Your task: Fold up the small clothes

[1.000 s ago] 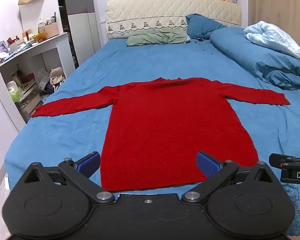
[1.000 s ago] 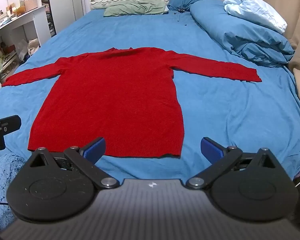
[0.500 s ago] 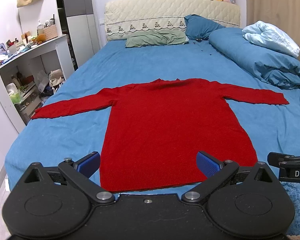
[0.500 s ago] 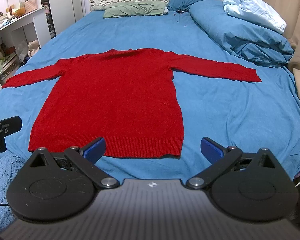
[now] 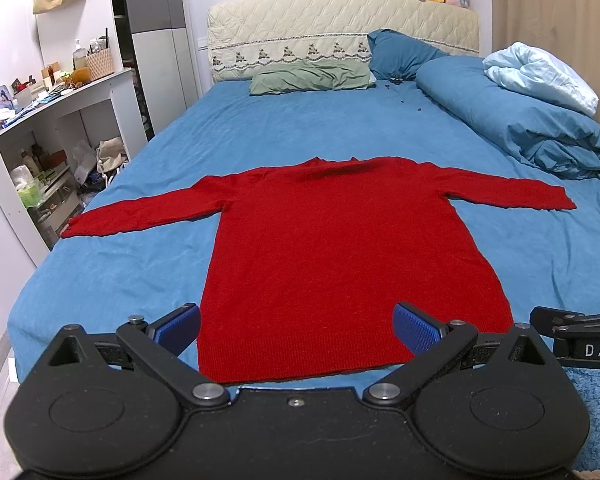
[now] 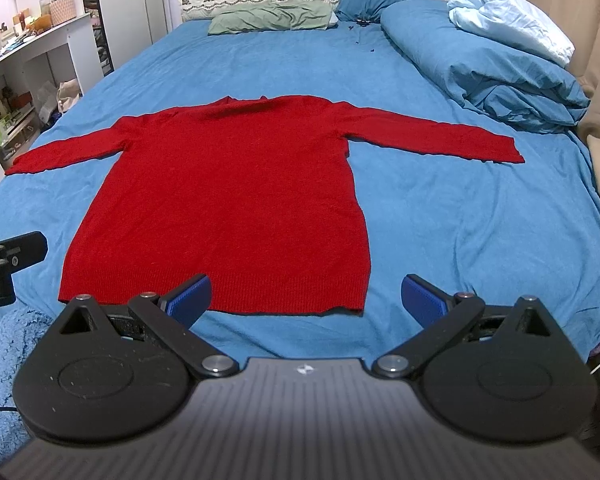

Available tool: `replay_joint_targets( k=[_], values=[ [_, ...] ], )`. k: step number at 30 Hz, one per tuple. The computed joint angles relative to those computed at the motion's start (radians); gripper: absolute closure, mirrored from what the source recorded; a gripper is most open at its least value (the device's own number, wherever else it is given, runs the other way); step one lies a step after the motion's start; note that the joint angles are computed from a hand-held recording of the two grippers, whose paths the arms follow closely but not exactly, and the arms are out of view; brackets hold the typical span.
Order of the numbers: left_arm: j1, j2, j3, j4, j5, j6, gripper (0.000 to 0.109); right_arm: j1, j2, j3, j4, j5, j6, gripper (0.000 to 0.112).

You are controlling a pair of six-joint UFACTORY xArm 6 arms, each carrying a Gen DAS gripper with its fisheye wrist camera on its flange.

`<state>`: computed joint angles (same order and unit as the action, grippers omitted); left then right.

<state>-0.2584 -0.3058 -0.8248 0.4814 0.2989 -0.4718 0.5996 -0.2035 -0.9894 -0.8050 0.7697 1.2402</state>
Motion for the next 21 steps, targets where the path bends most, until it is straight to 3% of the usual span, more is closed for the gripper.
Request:
replay_joint_targets(
  k=[21],
  values=[
    [-0.003,-0.002,-0.001,-0.011,0.002,0.007,0.006,0.0,-0.001,0.002,0.002,-0.005,-0.001,0.009]
  ],
)
